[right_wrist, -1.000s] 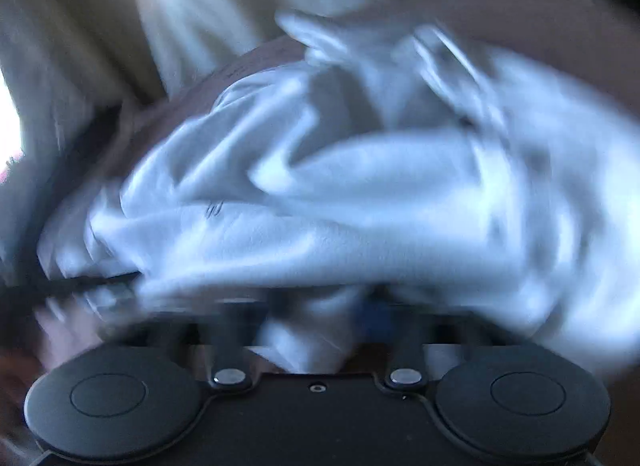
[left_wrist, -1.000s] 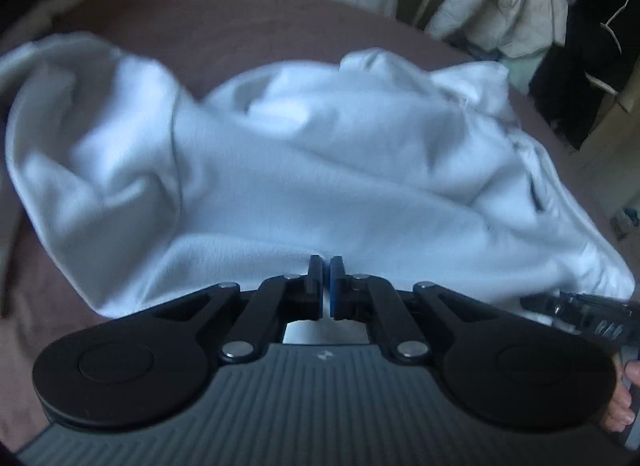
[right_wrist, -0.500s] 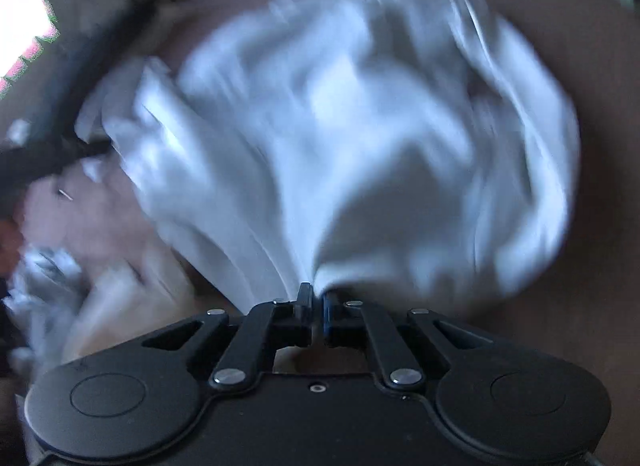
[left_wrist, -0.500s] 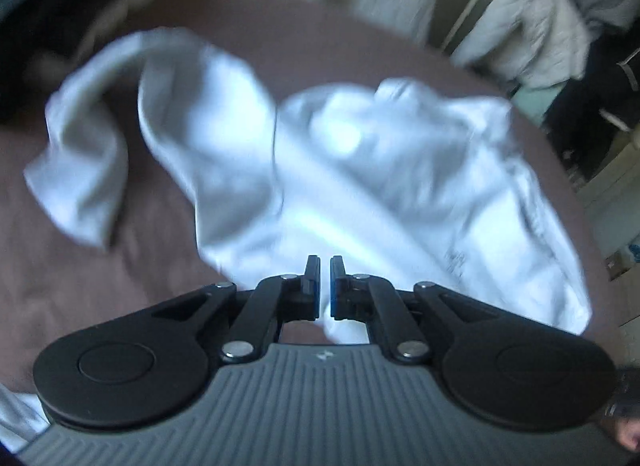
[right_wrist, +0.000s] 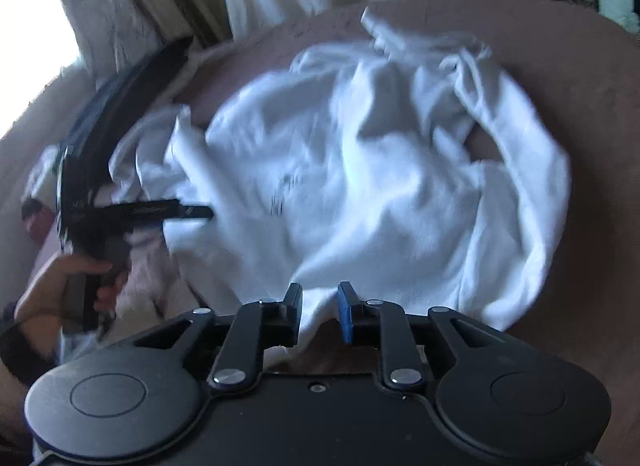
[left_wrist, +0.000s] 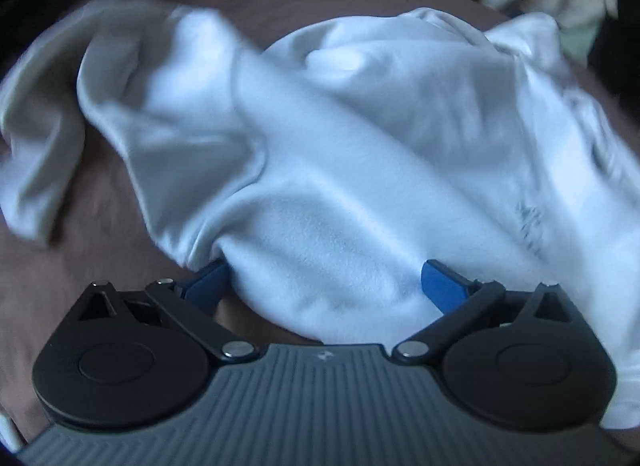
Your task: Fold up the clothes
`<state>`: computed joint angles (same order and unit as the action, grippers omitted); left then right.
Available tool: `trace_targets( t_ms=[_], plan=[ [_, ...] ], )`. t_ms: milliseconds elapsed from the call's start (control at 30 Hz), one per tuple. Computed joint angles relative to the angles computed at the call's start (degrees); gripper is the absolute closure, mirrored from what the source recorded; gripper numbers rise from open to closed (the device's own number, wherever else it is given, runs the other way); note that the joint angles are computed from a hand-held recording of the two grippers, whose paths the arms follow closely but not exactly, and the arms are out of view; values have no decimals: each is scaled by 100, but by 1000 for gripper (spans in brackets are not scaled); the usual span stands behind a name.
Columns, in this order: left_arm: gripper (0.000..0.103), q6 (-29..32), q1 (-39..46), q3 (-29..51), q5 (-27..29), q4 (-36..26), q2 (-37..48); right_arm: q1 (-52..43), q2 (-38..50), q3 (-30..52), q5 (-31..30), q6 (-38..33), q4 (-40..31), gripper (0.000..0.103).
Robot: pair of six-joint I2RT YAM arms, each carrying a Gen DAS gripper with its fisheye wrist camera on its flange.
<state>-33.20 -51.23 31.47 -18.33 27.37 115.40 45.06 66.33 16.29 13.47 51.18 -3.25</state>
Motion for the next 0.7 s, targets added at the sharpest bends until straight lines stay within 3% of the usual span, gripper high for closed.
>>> trace_targets(
  t_ms=[33, 67, 133, 200, 267, 300, 400, 500, 600, 633, 667, 700],
  plan=[
    [66, 102, -157, -79, -268, 80, -54, 84, 262, 15, -33, 15, 190, 78],
    [96, 236, -228, -163, -363, 51, -199, 171, 546, 35, -66, 21, 414, 78],
    [96, 396, -333, -316, -508, -401, -784, 306, 905, 135, -68, 21, 583, 78],
    [96, 602, -791, -370, -1352, -1370, -1596, 292, 1080, 212, -137, -115, 648, 78],
    [96, 564, -1068, -525, -1823, -2076, -2388, 279, 889, 208, -212, -286, 477, 78],
    [96, 512, -964, -647, -1638, -2212, -2675, 273, 795, 193, -213, -328, 377, 79],
    [94, 397, -183, -954, -339, -1912, -2434, 140, 504, 132, -240, -484, 113, 79],
    [90, 320, 130, -1093, 107, -1679, -2052, -296, -224, 69, -350, -999, -316, 79],
    [84, 350, -64, -866, -248, -2330, -2729, -1054, -1064, 409, -105, -1924, -1156, 62],
    [75, 352, -160, -807, -371, -2488, -3035, -1353, -1220, 536, -53, -2243, -1325, 56],
    [61, 341, -254, -764, -475, -2596, -3339, -1718, -1199, 630, -84, -2614, -1337, 55],
    [56, 338, -347, -707, -582, -2691, -3619, -2098, -1084, 710, -140, -2999, -1268, 55]
  ],
)
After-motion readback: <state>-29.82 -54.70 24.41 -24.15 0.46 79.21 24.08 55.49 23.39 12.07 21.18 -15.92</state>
